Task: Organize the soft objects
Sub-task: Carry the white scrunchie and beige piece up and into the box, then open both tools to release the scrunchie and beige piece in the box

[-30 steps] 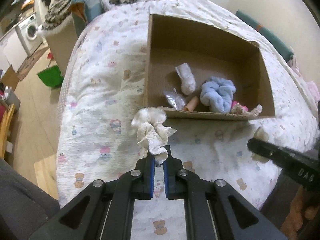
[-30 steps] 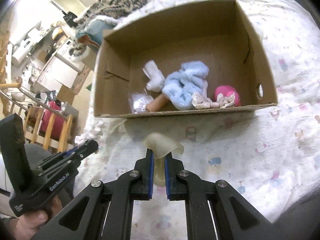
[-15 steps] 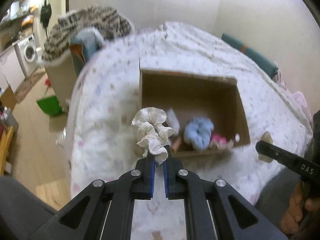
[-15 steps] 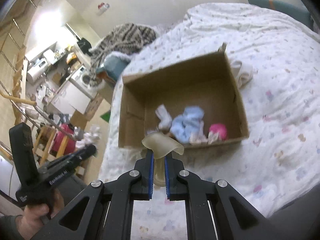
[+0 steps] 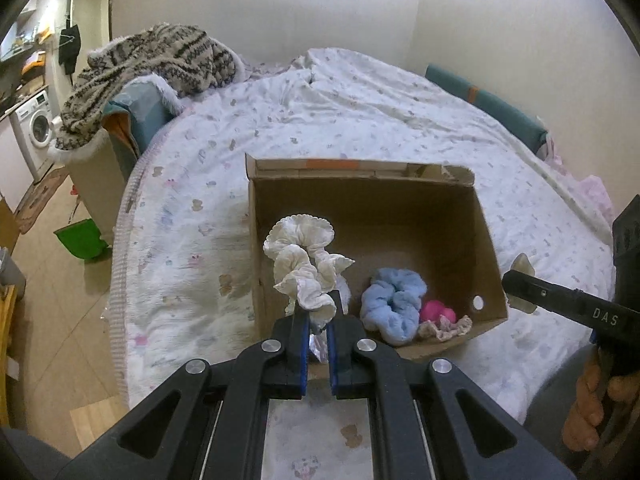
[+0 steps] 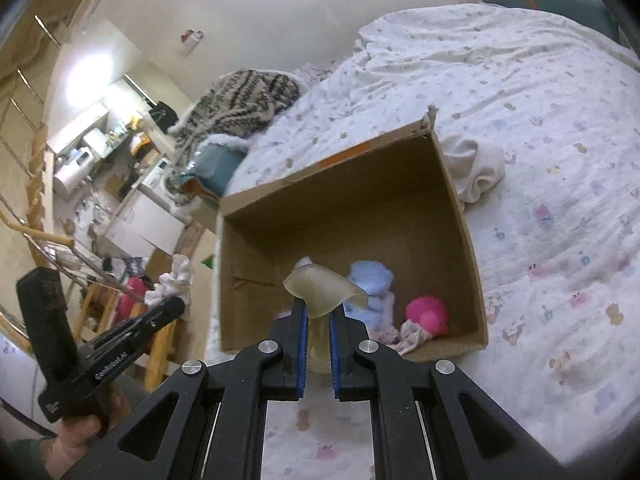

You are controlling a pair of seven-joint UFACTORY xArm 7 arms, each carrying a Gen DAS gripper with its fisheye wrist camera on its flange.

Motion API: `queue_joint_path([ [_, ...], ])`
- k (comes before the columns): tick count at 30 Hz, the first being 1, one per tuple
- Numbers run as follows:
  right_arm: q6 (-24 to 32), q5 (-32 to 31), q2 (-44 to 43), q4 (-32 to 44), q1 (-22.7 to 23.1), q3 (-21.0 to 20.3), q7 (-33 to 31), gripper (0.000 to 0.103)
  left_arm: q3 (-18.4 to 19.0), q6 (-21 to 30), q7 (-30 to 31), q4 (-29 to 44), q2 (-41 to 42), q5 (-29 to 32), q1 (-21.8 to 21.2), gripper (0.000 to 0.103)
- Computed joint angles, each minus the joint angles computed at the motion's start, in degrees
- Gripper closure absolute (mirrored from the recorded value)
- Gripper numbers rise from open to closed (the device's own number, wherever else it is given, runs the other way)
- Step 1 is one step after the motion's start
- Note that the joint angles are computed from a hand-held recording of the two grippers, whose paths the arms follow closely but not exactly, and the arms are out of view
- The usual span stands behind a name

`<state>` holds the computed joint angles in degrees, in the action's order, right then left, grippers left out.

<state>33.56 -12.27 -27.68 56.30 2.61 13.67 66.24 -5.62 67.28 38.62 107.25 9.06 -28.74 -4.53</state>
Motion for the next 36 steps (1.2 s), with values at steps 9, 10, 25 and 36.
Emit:
queue_joint_path([
  [9, 1.35, 1.57, 3.67, -0.74, 0.63, -1.97, -0.42, 0.092, -1.05, -3.12, -1.77, -2.08, 2.86, 3.62, -2.13, 0.096],
  [10, 1.56, 1.97, 3.94, -0.86, 0.88, -2.28, -0.56, 0.092, -1.13, -2.89, -1.87, -2.42, 3.20, 3.48, -2.10, 0.096],
  [25, 6.03, 3.35, 6.12, -0.36, 2.60, -3.66, -1.04, 0.085, -1.45, -6.77, -0.11, -7.09, 1.70, 4.02, -2.86, 0.096],
  [36, 6.78, 3.22, 6.99, 0.52, 2.92, -3.76, -1.83, 0.080, -1.43, -4.69, -0.57, -6.39, 2.17, 4.04, -3.01, 0.095],
])
